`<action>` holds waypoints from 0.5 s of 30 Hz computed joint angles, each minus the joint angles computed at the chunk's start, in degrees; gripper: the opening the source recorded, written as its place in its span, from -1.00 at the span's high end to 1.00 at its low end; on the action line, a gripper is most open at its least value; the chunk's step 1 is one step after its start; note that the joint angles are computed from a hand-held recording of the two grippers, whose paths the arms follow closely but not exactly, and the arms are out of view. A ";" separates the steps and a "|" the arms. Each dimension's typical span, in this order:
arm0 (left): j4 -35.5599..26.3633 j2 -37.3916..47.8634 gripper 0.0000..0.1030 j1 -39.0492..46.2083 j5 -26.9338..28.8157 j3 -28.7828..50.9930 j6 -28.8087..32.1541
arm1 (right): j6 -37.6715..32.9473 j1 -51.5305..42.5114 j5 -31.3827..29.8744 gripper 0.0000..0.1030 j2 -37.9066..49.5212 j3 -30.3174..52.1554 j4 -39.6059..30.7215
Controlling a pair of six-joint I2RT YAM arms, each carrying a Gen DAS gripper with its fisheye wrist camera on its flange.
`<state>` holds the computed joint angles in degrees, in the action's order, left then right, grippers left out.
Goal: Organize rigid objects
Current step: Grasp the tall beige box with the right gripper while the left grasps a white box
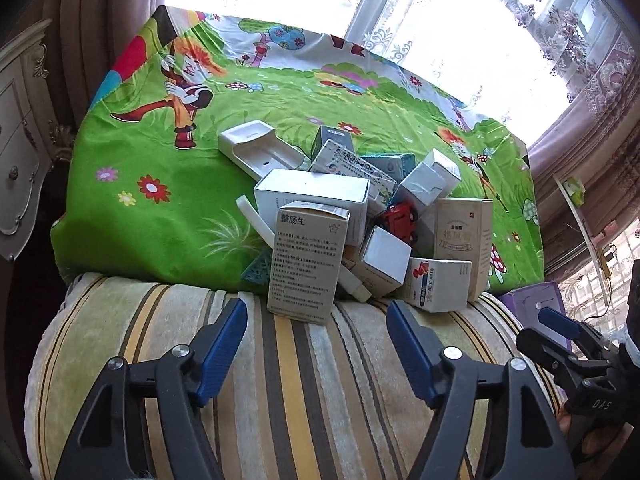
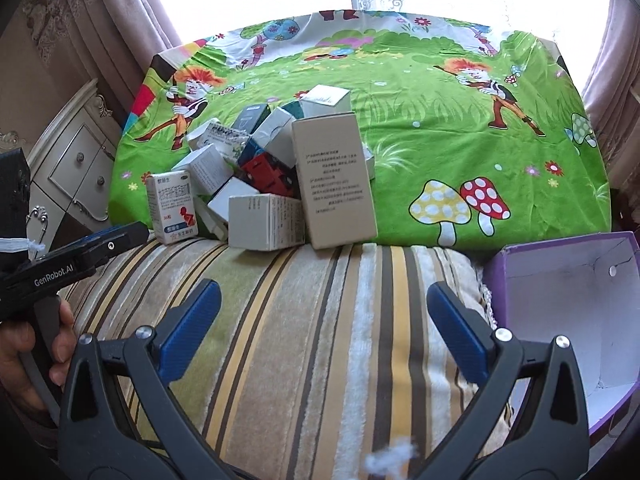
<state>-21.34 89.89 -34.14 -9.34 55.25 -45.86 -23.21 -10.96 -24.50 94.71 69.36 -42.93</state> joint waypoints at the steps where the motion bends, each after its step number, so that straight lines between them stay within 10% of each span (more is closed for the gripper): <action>1: -0.05 0.93 -0.42 0.50 0.32 0.74 0.55 | 0.55 0.22 0.32 -1.00 0.96 0.94 0.31; 15: -2.53 7.74 -0.09 2.57 0.41 6.08 2.86 | 3.83 4.96 1.73 -0.97 14.22 13.83 1.44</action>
<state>-23.87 97.63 -31.56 -8.93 61.33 -43.00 -19.38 -5.99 -22.78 108.92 83.19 -41.50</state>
